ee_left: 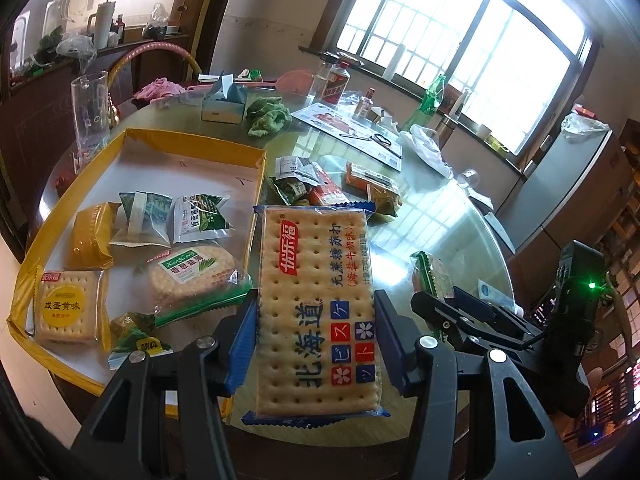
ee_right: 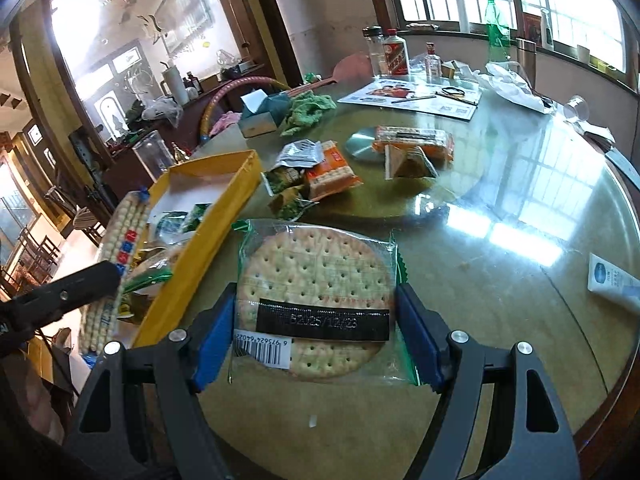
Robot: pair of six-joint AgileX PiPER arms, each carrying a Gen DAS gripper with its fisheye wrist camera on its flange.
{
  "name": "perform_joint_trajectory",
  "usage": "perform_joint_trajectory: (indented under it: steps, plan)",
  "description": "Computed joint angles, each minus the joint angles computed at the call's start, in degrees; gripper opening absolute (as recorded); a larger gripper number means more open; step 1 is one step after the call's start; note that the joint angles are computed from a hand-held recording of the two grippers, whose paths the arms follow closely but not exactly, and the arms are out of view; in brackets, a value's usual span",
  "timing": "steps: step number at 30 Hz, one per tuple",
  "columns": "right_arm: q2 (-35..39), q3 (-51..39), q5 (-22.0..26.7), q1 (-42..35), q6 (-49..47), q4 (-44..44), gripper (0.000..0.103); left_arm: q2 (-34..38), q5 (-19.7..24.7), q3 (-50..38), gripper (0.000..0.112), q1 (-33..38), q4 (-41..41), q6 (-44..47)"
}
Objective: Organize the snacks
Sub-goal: 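Carry the cracker pack and round biscuit pack toward the white tray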
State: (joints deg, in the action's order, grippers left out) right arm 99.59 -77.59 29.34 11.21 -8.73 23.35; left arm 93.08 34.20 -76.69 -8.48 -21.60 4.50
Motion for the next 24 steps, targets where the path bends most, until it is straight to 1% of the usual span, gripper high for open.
perform_joint_trajectory:
  steps: [6, 10, 18, 24]
  plan:
    - [-0.93, -0.53, 0.52, 0.91, -0.6, 1.23, 0.077, -0.57, -0.31, 0.73, 0.055, 1.16, -1.8, 1.59]
    - [-0.62, -1.08, 0.63, 1.92, 0.38, 0.55, 0.077, -0.93, -0.61, 1.5, 0.055, 2.27, -3.38, 3.07]
    - [1.43, -3.67, 1.64, 3.54, 1.92, -0.62, 0.077, -1.42, -1.01, 2.27, 0.055, 4.26, -5.61, 4.89]
    - [4.17, -7.38, 3.03, 4.98, 3.4, -2.13, 0.077, -0.54, -0.63, 1.83, 0.055, 6.14, -7.59, 6.57]
